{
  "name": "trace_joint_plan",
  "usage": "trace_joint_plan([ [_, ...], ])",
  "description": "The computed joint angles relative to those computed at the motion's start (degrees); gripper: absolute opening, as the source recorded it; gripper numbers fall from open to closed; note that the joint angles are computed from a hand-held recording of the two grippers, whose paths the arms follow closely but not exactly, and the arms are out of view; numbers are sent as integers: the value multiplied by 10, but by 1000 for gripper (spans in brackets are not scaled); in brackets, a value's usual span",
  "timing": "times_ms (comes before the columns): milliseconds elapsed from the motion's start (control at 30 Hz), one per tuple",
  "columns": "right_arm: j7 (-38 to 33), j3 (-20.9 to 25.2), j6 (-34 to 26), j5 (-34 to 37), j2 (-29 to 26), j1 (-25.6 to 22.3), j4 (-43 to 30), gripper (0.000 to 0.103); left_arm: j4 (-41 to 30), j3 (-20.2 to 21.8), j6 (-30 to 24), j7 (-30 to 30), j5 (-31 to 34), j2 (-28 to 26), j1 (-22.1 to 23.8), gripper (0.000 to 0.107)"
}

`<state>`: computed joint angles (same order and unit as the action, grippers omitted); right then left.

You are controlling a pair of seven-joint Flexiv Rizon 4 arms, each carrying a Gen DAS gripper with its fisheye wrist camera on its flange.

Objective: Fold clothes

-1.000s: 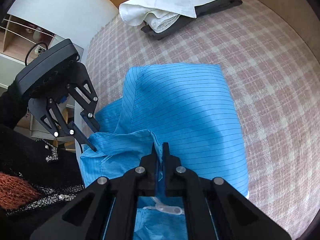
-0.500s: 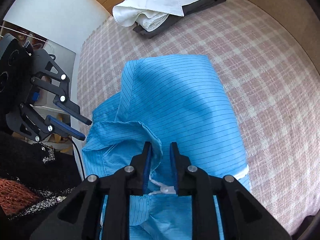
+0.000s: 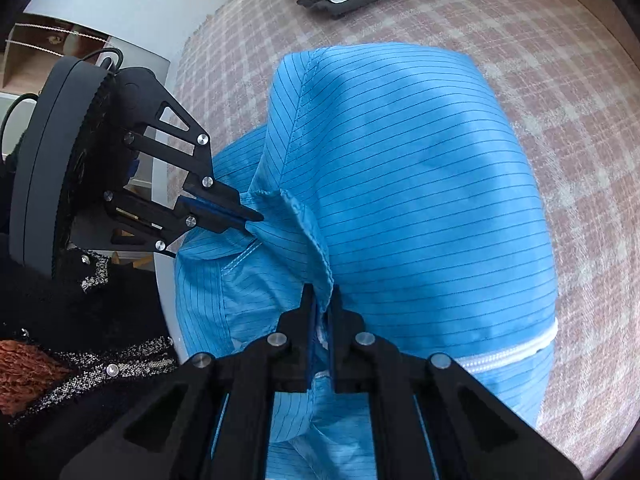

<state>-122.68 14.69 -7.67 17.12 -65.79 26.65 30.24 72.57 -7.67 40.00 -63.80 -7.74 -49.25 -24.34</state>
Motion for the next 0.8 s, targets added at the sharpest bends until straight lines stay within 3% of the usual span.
trace_joint_plan([
  [100, 32, 16, -74, 27, -45, -14, -98, 5, 41, -49, 8, 50, -60, 19, 42, 2],
  [167, 60, 9, -76, 38, -57, -18, -120, 5, 59, -73, 12, 83, -102, 24, 63, 2],
  [267, 37, -34, -11, -5, -14, 3, -33, 8, 41, -45, -11, 74, -88, 17, 44, 2],
  [400, -7, -35, 112, -47, 69, 11, 110, 18, 65, -39, 8, 71, -87, 34, 39, 1],
  [533, -12, -19, 204, -57, 100, 1, 155, 18, 92, -53, 56, 82, -108, 51, 49, 1],
  [633, -21, 19, 178, -24, 92, -21, 130, 18, 103, -76, 67, 113, -131, 50, 58, 1],
  [800, -7, 16, 167, -26, 55, 11, 108, 18, 97, -83, 40, 134, -145, 30, 47, 1],
])
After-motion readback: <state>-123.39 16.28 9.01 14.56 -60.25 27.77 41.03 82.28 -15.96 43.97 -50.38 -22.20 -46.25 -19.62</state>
